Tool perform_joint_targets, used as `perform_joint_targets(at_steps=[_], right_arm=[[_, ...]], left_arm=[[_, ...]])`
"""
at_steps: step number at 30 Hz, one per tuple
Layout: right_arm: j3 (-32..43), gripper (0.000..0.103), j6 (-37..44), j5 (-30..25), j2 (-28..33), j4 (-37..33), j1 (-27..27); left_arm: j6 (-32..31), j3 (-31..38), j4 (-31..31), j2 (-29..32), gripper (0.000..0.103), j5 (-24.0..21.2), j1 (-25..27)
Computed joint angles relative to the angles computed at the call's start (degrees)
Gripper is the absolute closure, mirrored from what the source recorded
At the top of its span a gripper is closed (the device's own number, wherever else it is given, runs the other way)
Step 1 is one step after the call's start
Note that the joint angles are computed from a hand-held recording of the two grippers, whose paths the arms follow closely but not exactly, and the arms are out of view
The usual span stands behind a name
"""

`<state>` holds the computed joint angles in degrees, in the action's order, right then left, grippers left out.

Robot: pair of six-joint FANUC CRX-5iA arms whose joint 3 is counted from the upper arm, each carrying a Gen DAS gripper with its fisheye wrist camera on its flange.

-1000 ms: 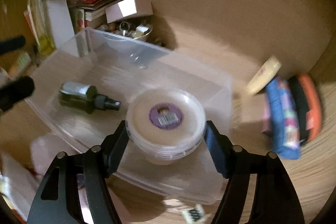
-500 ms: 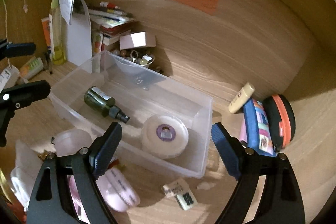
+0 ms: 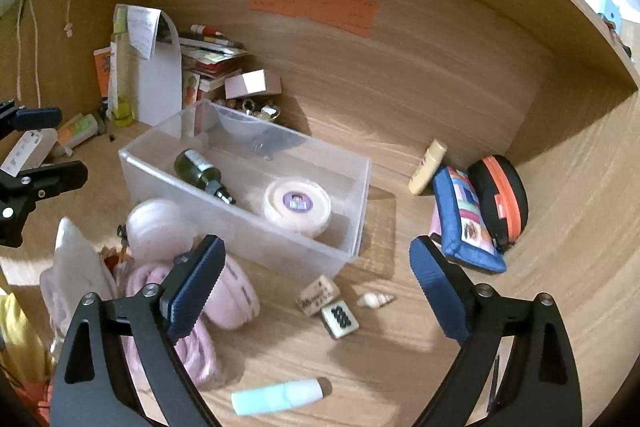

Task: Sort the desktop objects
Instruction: 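Move left tool to the white cloth bag while right tool approaches the pink round brush, then grasp the white cloth bag with left tool while right tool grips the pink brush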

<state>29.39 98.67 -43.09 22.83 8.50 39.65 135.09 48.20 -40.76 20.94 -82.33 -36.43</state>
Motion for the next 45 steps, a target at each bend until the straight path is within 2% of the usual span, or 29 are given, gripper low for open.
perform_joint_targets(at_steps=[7, 13, 22, 31, 36, 37, 41, 43, 45], right_arm=[[-2.24, 0.010, 2.16, -0.78, -1.46, -3.70, -0.83], [-1.67, 0.011, 3.78, -3.40, -0.45, -5.77, -0.91], [3.51, 0.011, 8.20, -9.47, 3.02, -11.16, -0.96], [8.41, 0.011, 9.62, -14.07, 6.98, -12.06, -0.17], [11.60, 0.011, 10.16, -16.53, 8.70, -14.88, -0.96], [11.53, 0.011, 10.35, -16.31, 8.67, -15.22, -1.09], [11.87, 0.017, 11.68, -16.39, 8.68, -16.80, -1.46], [11.65, 0.030, 12.28, -16.36, 8.34, -17.51, -1.68], [11.25, 0.038, 12.52, -16.16, 8.16, -17.09, -1.53]], left_arm=[[3.02, -4.66, 3.99, -1.52, 0.005, 1.71, -0.42], [2.50, -7.54, 8.09, -2.27, 0.005, 3.65, -0.53], [-0.04, -14.02, 16.82, -4.34, 0.004, 10.50, 2.04], [-1.28, -17.92, 21.45, -4.90, 0.004, 16.28, 3.85], [-0.77, -18.99, 20.83, -5.05, 0.005, 18.44, 3.85], [-0.78, -19.03, 20.29, -5.03, 0.005, 18.56, 3.65], [-1.41, -18.65, 18.28, -4.75, 0.021, 18.51, 2.90], [-1.16, -18.45, 17.19, -4.73, 0.024, 18.25, 2.51], [-0.52, -18.87, 16.78, -5.06, 0.029, 18.54, 2.44]])
